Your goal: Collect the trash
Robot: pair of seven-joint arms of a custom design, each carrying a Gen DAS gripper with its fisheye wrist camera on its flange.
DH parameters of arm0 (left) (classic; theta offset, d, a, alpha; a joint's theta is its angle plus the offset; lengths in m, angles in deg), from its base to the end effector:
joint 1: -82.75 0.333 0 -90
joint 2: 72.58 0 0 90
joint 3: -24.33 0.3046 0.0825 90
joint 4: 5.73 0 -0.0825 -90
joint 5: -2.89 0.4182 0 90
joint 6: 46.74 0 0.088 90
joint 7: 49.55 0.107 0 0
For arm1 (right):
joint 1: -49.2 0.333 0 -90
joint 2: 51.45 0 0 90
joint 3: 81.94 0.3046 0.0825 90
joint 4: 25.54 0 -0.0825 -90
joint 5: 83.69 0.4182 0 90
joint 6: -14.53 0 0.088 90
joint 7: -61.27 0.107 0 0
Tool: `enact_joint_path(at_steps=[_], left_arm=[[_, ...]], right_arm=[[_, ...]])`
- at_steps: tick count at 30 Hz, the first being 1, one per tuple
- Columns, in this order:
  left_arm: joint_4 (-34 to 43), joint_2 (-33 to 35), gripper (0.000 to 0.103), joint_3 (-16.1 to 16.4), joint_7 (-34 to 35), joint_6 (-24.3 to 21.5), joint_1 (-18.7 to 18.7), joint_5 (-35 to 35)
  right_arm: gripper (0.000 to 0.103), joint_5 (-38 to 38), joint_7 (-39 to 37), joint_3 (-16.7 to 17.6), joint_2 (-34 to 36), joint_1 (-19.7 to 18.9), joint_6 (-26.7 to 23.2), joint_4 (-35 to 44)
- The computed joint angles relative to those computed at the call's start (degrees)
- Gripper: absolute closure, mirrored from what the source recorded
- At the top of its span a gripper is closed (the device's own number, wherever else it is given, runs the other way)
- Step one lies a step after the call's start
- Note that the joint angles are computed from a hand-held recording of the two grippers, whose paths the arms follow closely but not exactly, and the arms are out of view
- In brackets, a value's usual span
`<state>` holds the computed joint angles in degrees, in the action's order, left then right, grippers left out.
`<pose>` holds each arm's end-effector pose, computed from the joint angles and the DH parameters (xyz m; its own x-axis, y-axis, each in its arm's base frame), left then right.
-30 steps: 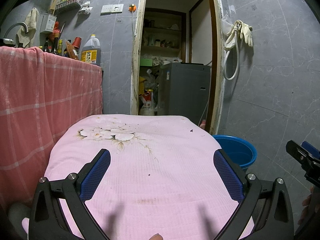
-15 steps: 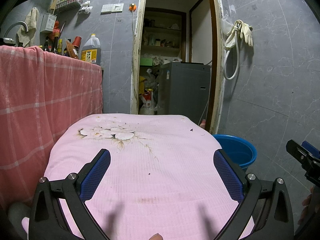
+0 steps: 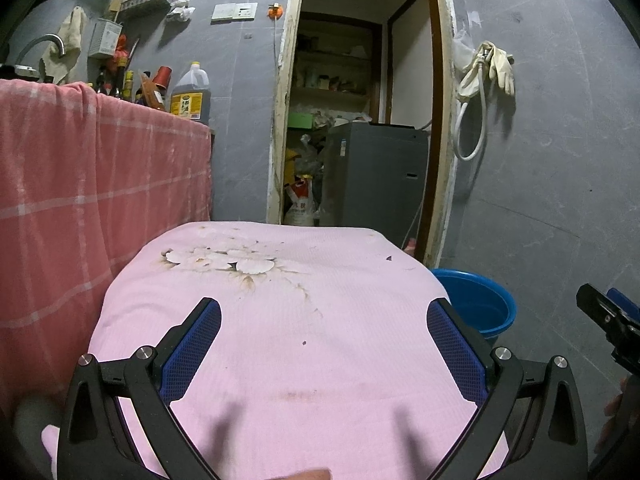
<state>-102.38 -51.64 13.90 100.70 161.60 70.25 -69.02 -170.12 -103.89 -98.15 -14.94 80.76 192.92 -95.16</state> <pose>0.6595 -0.1280 0.4739 0.1062 -0.9914 0.0764 -0.2923 -0.1046 -0.9506 0.7022 0.3478 0.4653 0.2084 -0.9685 -0.1363 -0.2770 0.0752 -0.9579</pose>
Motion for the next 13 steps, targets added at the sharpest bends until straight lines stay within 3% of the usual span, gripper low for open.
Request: enact_joint_path(at_steps=[13], left_arm=[[1.1,0.1,0.002,-0.7,3.0,0.3,0.0,-2.8]], right_arm=[[0.000,0.9,-0.7,-0.3,0.1,0.4,-0.1,0.0]])
